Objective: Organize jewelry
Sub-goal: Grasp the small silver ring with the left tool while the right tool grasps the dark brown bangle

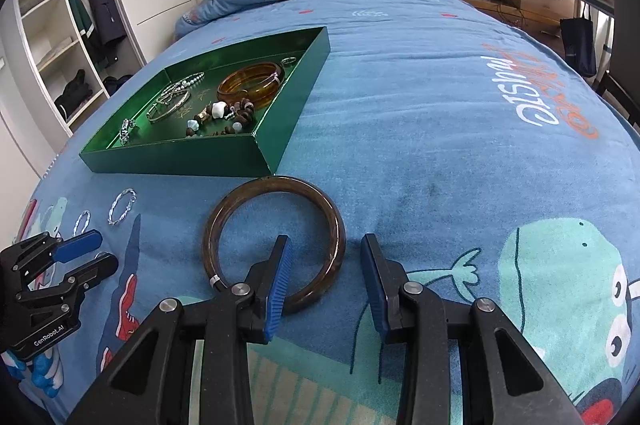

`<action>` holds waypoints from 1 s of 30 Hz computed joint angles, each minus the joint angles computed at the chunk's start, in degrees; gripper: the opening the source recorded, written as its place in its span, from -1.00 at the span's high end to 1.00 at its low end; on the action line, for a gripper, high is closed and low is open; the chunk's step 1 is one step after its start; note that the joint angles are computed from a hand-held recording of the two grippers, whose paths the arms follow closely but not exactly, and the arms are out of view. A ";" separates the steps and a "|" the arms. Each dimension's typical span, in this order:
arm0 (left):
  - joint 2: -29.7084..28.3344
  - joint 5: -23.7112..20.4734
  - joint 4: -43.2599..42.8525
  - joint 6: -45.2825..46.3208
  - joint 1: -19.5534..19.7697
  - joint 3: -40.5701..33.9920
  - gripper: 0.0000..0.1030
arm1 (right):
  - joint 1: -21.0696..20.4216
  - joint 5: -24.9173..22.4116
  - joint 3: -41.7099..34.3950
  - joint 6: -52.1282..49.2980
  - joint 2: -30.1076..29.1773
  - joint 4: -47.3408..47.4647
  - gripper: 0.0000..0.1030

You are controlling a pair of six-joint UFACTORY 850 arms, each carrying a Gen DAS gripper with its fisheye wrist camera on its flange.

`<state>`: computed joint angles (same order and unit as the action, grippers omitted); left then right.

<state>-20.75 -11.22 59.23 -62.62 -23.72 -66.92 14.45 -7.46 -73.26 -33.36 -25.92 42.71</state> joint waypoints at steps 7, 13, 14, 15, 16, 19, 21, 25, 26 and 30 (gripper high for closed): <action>0.26 0.83 5.39 -5.49 0.08 0.68 0.28 | 0.25 0.75 0.08 2.73 -0.06 -3.03 0.28; 0.51 1.41 8.11 -8.39 0.20 1.20 0.28 | 0.62 1.27 0.14 7.29 -0.06 -7.68 0.28; 0.54 1.49 8.48 -8.79 0.21 1.26 0.28 | 0.74 1.38 0.15 9.40 -0.05 -9.86 0.28; 0.57 1.42 8.86 -9.16 0.17 1.32 0.28 | 0.86 1.43 0.09 12.22 -0.04 -12.73 0.28; 0.65 1.44 9.31 -9.62 0.16 1.42 0.28 | 1.00 1.47 0.02 15.22 -0.07 -15.82 0.28; 0.73 1.57 9.49 -9.87 0.18 1.51 0.28 | 1.17 1.46 -0.16 20.48 -0.12 -21.21 0.28; 0.76 1.61 9.48 -9.91 0.17 1.53 0.29 | 1.25 1.42 -0.24 23.09 -0.14 -23.87 0.28; 0.87 1.43 11.04 -11.45 -0.02 1.63 0.31 | 1.48 1.36 -0.33 29.77 -0.12 -30.78 0.29; 0.87 1.30 11.32 -11.72 -0.11 1.61 0.31 | 1.53 1.36 -0.33 31.00 -0.11 -32.05 0.29; 0.93 1.13 13.17 -13.39 -0.23 1.78 0.35 | 1.62 1.56 -0.19 32.79 0.01 -33.88 0.30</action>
